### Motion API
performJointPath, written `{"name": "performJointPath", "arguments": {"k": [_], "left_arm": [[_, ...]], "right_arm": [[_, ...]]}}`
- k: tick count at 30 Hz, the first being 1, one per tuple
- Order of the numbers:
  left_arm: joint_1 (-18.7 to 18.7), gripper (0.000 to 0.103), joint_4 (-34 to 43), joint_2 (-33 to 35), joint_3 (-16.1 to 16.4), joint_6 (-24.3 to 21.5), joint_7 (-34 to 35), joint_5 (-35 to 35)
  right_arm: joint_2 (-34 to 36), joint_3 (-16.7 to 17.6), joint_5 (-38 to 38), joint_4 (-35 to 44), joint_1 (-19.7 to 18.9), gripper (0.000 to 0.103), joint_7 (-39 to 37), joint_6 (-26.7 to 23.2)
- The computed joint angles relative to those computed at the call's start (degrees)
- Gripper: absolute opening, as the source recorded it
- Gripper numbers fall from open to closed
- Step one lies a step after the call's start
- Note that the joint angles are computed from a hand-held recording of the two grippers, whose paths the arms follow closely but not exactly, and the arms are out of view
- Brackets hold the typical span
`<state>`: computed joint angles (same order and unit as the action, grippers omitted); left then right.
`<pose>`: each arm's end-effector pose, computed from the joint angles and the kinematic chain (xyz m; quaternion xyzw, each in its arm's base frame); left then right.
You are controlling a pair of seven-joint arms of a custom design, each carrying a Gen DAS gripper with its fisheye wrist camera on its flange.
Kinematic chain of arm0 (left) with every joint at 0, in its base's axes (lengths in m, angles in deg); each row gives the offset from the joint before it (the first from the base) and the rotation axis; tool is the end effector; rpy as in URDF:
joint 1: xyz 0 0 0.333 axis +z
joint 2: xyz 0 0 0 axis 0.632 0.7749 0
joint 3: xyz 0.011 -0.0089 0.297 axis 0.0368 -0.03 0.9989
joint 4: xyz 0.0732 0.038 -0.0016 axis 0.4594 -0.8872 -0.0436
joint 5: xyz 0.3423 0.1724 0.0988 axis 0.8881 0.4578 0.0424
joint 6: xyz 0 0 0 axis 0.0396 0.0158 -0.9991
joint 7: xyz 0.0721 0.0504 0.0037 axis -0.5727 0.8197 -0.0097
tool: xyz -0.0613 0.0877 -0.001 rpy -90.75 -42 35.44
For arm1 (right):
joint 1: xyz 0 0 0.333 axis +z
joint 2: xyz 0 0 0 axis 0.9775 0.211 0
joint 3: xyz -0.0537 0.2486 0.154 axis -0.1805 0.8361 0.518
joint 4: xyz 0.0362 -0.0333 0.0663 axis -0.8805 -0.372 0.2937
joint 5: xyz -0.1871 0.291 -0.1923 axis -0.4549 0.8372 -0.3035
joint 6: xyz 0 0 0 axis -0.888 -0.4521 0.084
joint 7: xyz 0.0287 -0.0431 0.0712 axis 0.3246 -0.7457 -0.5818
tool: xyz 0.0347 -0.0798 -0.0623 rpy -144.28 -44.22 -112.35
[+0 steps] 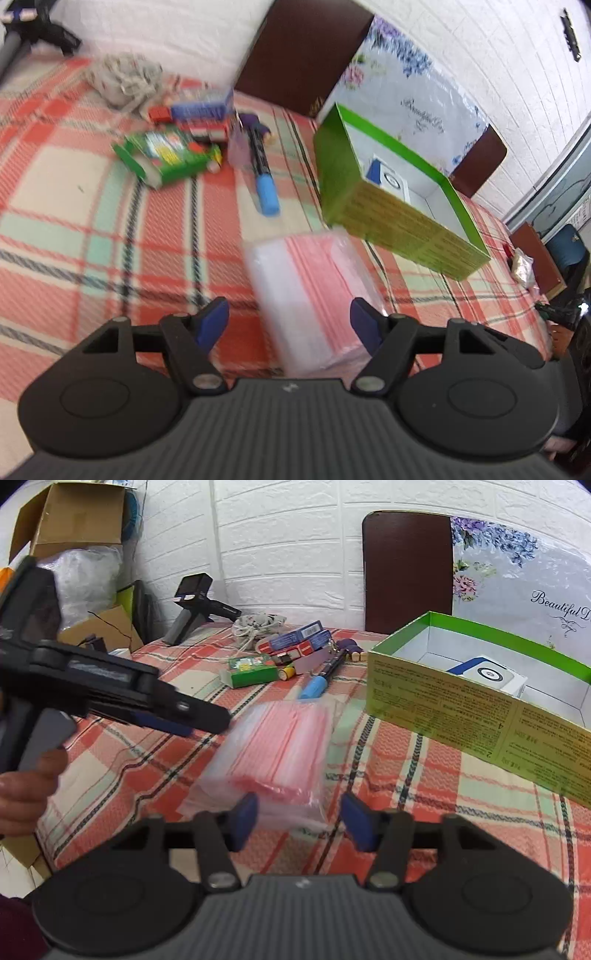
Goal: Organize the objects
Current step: 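Grasp the pink-striped zip bag with the left gripper and place it in the green box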
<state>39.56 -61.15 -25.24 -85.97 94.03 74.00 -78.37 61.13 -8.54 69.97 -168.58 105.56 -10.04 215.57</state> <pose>0.4363 -0.1705 0.4728 -0.7666 0.4793 -0.3985 0.1543 0.4903 0.3443 0.4679 -0.8528 0.2810 -0.0996 0.4289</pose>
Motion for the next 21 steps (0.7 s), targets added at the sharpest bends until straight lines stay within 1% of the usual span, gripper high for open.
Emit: {"name": "performJointPath", "arguments": {"k": [1,2,3,5,6,8,9,10,11,12,13,14,16,19,21], "left_arm": [[-3.1,0.074,0.4,1.4,2.6,0.2,1.2,-1.9],[-4.9,0.074,0.9,2.5,3.7,0.2,3.1,-5.1],[-4.7,0.072,1.3,3.3,3.1,0.1,2.9,-5.8],[-0.4,0.068,2.0,3.3,-0.9,-0.4,-1.7,0.1],[-0.3,0.06,2.4,3.6,-1.2,-0.8,-1.1,0.0],[-0.1,0.055,2.8,3.7,-1.3,-1.5,-2.5,0.5],[-0.2,0.052,3.1,3.8,-1.2,-2.0,-3.0,0.7],[0.5,0.051,3.5,3.5,-1.8,-2.9,-4.3,1.3],[0.7,0.05,4.0,3.3,-1.9,-4.0,-5.4,1.7],[0.6,0.05,4.8,3.1,-1.9,-5.4,-6.2,2.0],[1.0,0.05,5.9,3.1,-2.3,-6.7,-7.1,3.3],[1.5,0.05,7.1,3.3,-2.8,-7.2,-7.9,5.0],[2.5,0.05,9.3,4.3,-3.6,-5.9,-9.5,8.5],[4.8,0.05,15.0,8.0,-5.4,-3.1,-11.3,14.9],[5.9,0.05,20.8,12.5,-6.6,-2.7,-12.8,20.0]], "right_arm": [[0.1,0.4,-0.3,-0.2,0.4,0.087,-1.0,1.4],[1.3,0.7,1.0,0.8,0.5,0.091,-4.4,2.4],[2.0,1.1,1.0,1.2,0.6,0.092,-5.8,3.3],[4.9,1.4,-3.2,3.2,1.0,0.091,-3.8,4.2],[6.2,2.1,-4.3,3.9,0.9,0.09,-3.9,5.3],[8.7,4.1,-3.4,6.1,-0.6,0.086,-7.3,4.5],[8.9,5.1,-2.2,6.6,-1.3,0.078,-8.3,4.2],[9.0,5.4,-2.9,6.6,-1.1,0.073,-7.6,5.2],[8.9,5.9,-2.7,6.6,-1.2,0.07,-8.1,5.9],[8.5,6.6,-1.6,6.5,-1.7,0.065,-9.6,6.7],[8.1,7.5,0.4,6.2,-2.2,0.059,-12.1,7.9],[7.6,8.3,3.2,5.9,-2.7,0.058,-15.6,9.7],[6.8,10.3,13.1,6.7,-4.0,0.057,-26.1,13.2],[6.2,9.9,27.3,10.0,-4.7,0.056,-39.7,15.7],[6.9,8.5,34.3,13.2,-4.5,0.056,-47.9,17.5]]}}
